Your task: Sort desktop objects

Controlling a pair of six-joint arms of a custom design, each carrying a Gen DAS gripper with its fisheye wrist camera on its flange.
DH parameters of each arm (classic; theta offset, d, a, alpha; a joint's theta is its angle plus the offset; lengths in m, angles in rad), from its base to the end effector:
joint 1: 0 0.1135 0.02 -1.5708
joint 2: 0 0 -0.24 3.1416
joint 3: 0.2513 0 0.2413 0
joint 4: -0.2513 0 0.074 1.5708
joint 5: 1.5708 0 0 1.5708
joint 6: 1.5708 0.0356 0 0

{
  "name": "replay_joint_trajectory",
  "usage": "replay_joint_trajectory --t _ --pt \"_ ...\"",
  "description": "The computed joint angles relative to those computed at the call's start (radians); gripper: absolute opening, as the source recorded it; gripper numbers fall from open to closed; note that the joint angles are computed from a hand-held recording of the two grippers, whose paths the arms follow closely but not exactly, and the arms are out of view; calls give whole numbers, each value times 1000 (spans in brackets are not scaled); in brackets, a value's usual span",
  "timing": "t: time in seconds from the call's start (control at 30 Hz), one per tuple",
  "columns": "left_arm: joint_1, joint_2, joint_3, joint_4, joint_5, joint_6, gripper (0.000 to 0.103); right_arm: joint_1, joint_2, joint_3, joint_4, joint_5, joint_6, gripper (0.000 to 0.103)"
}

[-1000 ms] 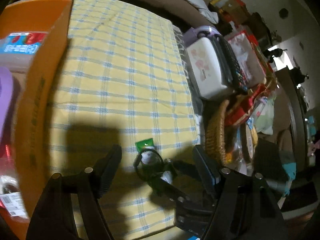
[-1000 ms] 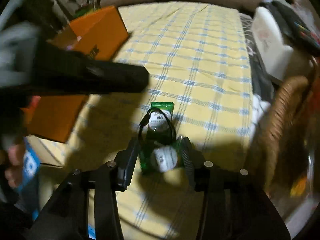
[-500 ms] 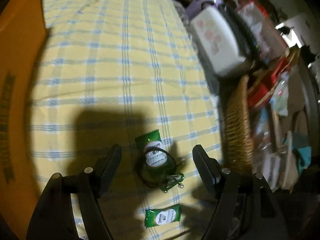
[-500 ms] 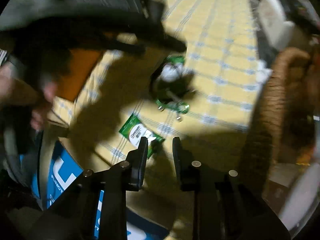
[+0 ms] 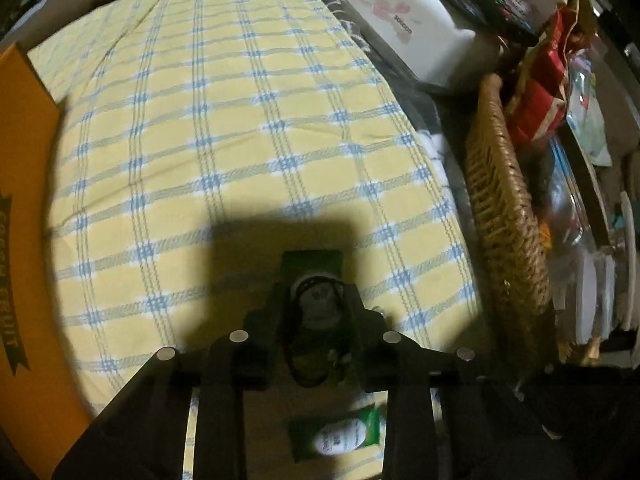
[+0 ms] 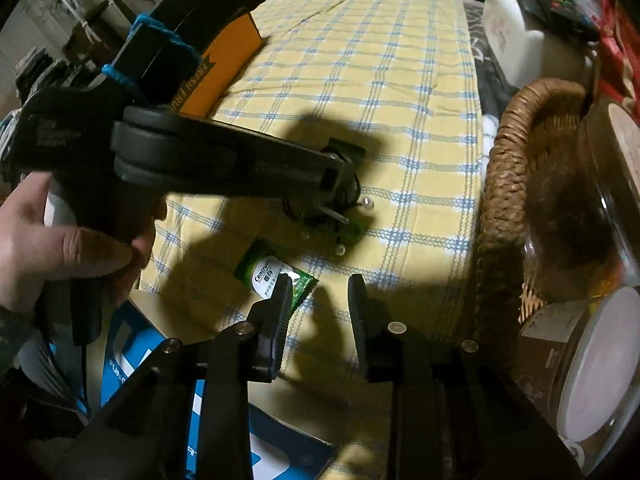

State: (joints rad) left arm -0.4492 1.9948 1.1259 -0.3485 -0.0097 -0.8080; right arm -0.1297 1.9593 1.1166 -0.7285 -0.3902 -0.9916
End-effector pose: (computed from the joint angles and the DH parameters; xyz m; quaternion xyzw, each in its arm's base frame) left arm 0.3185 -0.1532 0.0897 -0.1765 0.9685 -0.0995 0.1450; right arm 0.3103 -0.0268 0.0942 -0.4098 0.8914 0.1643 0.1029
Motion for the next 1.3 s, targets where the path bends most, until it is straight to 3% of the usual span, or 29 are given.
replay_joint_trajectory --t 0.03,0.07,0.13,0.17,0.2,0.33,0.5,0.63,0.77,0.83,0.93,1.07,1.23,1.3 --pt "6 8 6 8 21 -13 52 -6 -4 -3 0 0 -4 27" --pt "11 12 6 28 43 -26 57 -11 -9 -7 0 -3 -4 27" --pt "-5 41 52 -11 19 -11 56 -11 -22 -13 -2 -8 4 27" --pt "-18 54 77 -41 -9 11 50 -15 -23 -10 -5 -9 3 27" --pt "-25 57 85 -55 -33 32 22 -17 -23 -8 -7 -9 3 27" --pt "12 -22 -31 21 -15 47 18 -14 -21 -2 -3 -6 10 27" --pt "90 -239 -214 67 -3 56 17 23 -37 -30 28 -9 22 27" --pt "117 -447 -305 15 -19 83 17 51 -52 -44 44 5 23 27" --pt "177 -555 -335 -41 13 135 17 145 -10 -37 87 69 38 44" --pt "202 -608 -345 -74 46 147 17 181 -15 -54 112 115 21 45" --pt "202 -620 -370 -58 68 137 17 229 8 -55 130 171 -1 45" --pt "195 -590 -408 -19 77 115 17 260 75 -8 57 181 -47 45" --pt "218 -527 -465 91 119 51 20 276 66 -66 121 198 -87 49" --pt "231 -525 -487 134 139 31 26 282 33 -116 174 219 -99 40"
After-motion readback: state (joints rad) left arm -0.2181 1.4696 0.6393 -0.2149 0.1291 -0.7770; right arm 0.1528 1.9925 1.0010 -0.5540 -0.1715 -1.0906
